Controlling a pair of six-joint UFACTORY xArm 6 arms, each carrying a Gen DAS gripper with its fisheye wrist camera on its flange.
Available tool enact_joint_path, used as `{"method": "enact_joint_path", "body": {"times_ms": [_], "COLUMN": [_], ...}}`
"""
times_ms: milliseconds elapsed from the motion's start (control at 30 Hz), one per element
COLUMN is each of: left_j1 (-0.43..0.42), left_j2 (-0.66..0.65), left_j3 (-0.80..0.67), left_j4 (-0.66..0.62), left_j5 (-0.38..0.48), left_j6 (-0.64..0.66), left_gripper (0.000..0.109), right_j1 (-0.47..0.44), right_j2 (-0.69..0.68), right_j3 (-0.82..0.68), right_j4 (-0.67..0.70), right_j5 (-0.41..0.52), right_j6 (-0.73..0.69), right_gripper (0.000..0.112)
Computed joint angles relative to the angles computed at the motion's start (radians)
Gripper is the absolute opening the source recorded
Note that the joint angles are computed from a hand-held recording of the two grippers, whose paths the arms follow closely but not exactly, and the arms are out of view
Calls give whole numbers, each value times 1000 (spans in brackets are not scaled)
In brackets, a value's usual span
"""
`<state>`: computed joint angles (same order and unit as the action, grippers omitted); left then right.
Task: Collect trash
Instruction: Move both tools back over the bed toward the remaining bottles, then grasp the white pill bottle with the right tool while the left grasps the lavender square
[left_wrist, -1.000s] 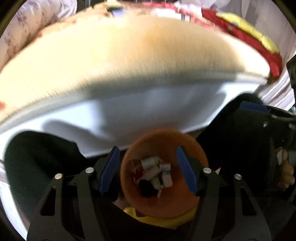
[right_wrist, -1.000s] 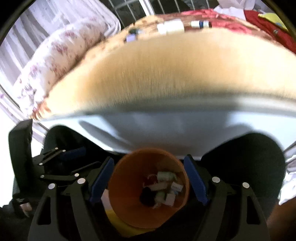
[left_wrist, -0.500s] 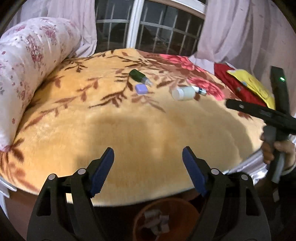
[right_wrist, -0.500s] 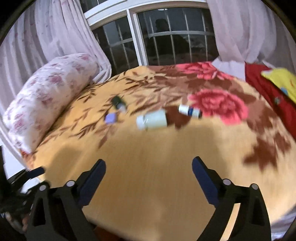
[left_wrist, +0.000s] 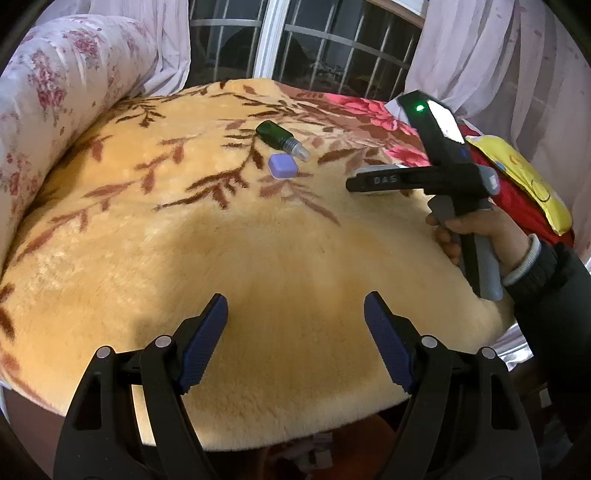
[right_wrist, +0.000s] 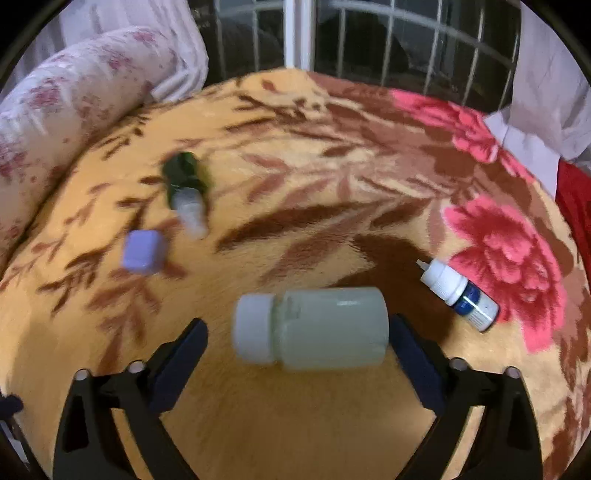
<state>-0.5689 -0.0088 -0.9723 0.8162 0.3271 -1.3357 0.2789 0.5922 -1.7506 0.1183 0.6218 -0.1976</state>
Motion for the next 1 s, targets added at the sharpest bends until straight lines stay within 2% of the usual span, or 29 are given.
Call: {"method": "enact_joint_path", "body": {"times_ms": [33,133,200,333,500,533,600,700,767,833,867,933,1000], "left_j1": [2,13,26,58,86,88,90,97,87,78,77,80,84], "left_j2": [8,49,94,211,447,483,599,732,764,760,756,726,707], "left_j3": [-10,-68,-128,-281,-621,-673,-840,-1028,-1081,-1078,-1071,-1021,-987], "left_j4": [-2,-19,-60,-143,-262,-275,-311,-414,-375,-326,-314,-291,-283], "left_j5": [0,14,30,62,233,261,370,483,535,556,556,521,493], "left_j6": [4,32,66,145,268,286,331,415,402,368,355,318,299], "left_gripper": [75,75,80,80,80,80,80,80,79,60,54,33,33], "right_j1": [-8,-9,-10,-29,-82,-89,-101,-112,-113,-112,-111,-110,-110], "right_j2": [10,-39,-62,-117,-211,-221,-223,-197,-181,-181,-180,-182,-182], "right_j3": [-17,78,121,214,365,379,378,339,318,319,319,323,324], "right_j4": [47,91,101,88,104,148,212,300,311,324,328,341,353], "right_j5": [20,-74,-115,-214,-381,-388,-372,-311,-286,-286,-286,-288,-291], "right_j6": [-23,-38,-38,51,199,173,135,85,77,63,61,55,48], "right_gripper": [67,67,67,67,67,67,67,67,67,67,67,67,67]}}
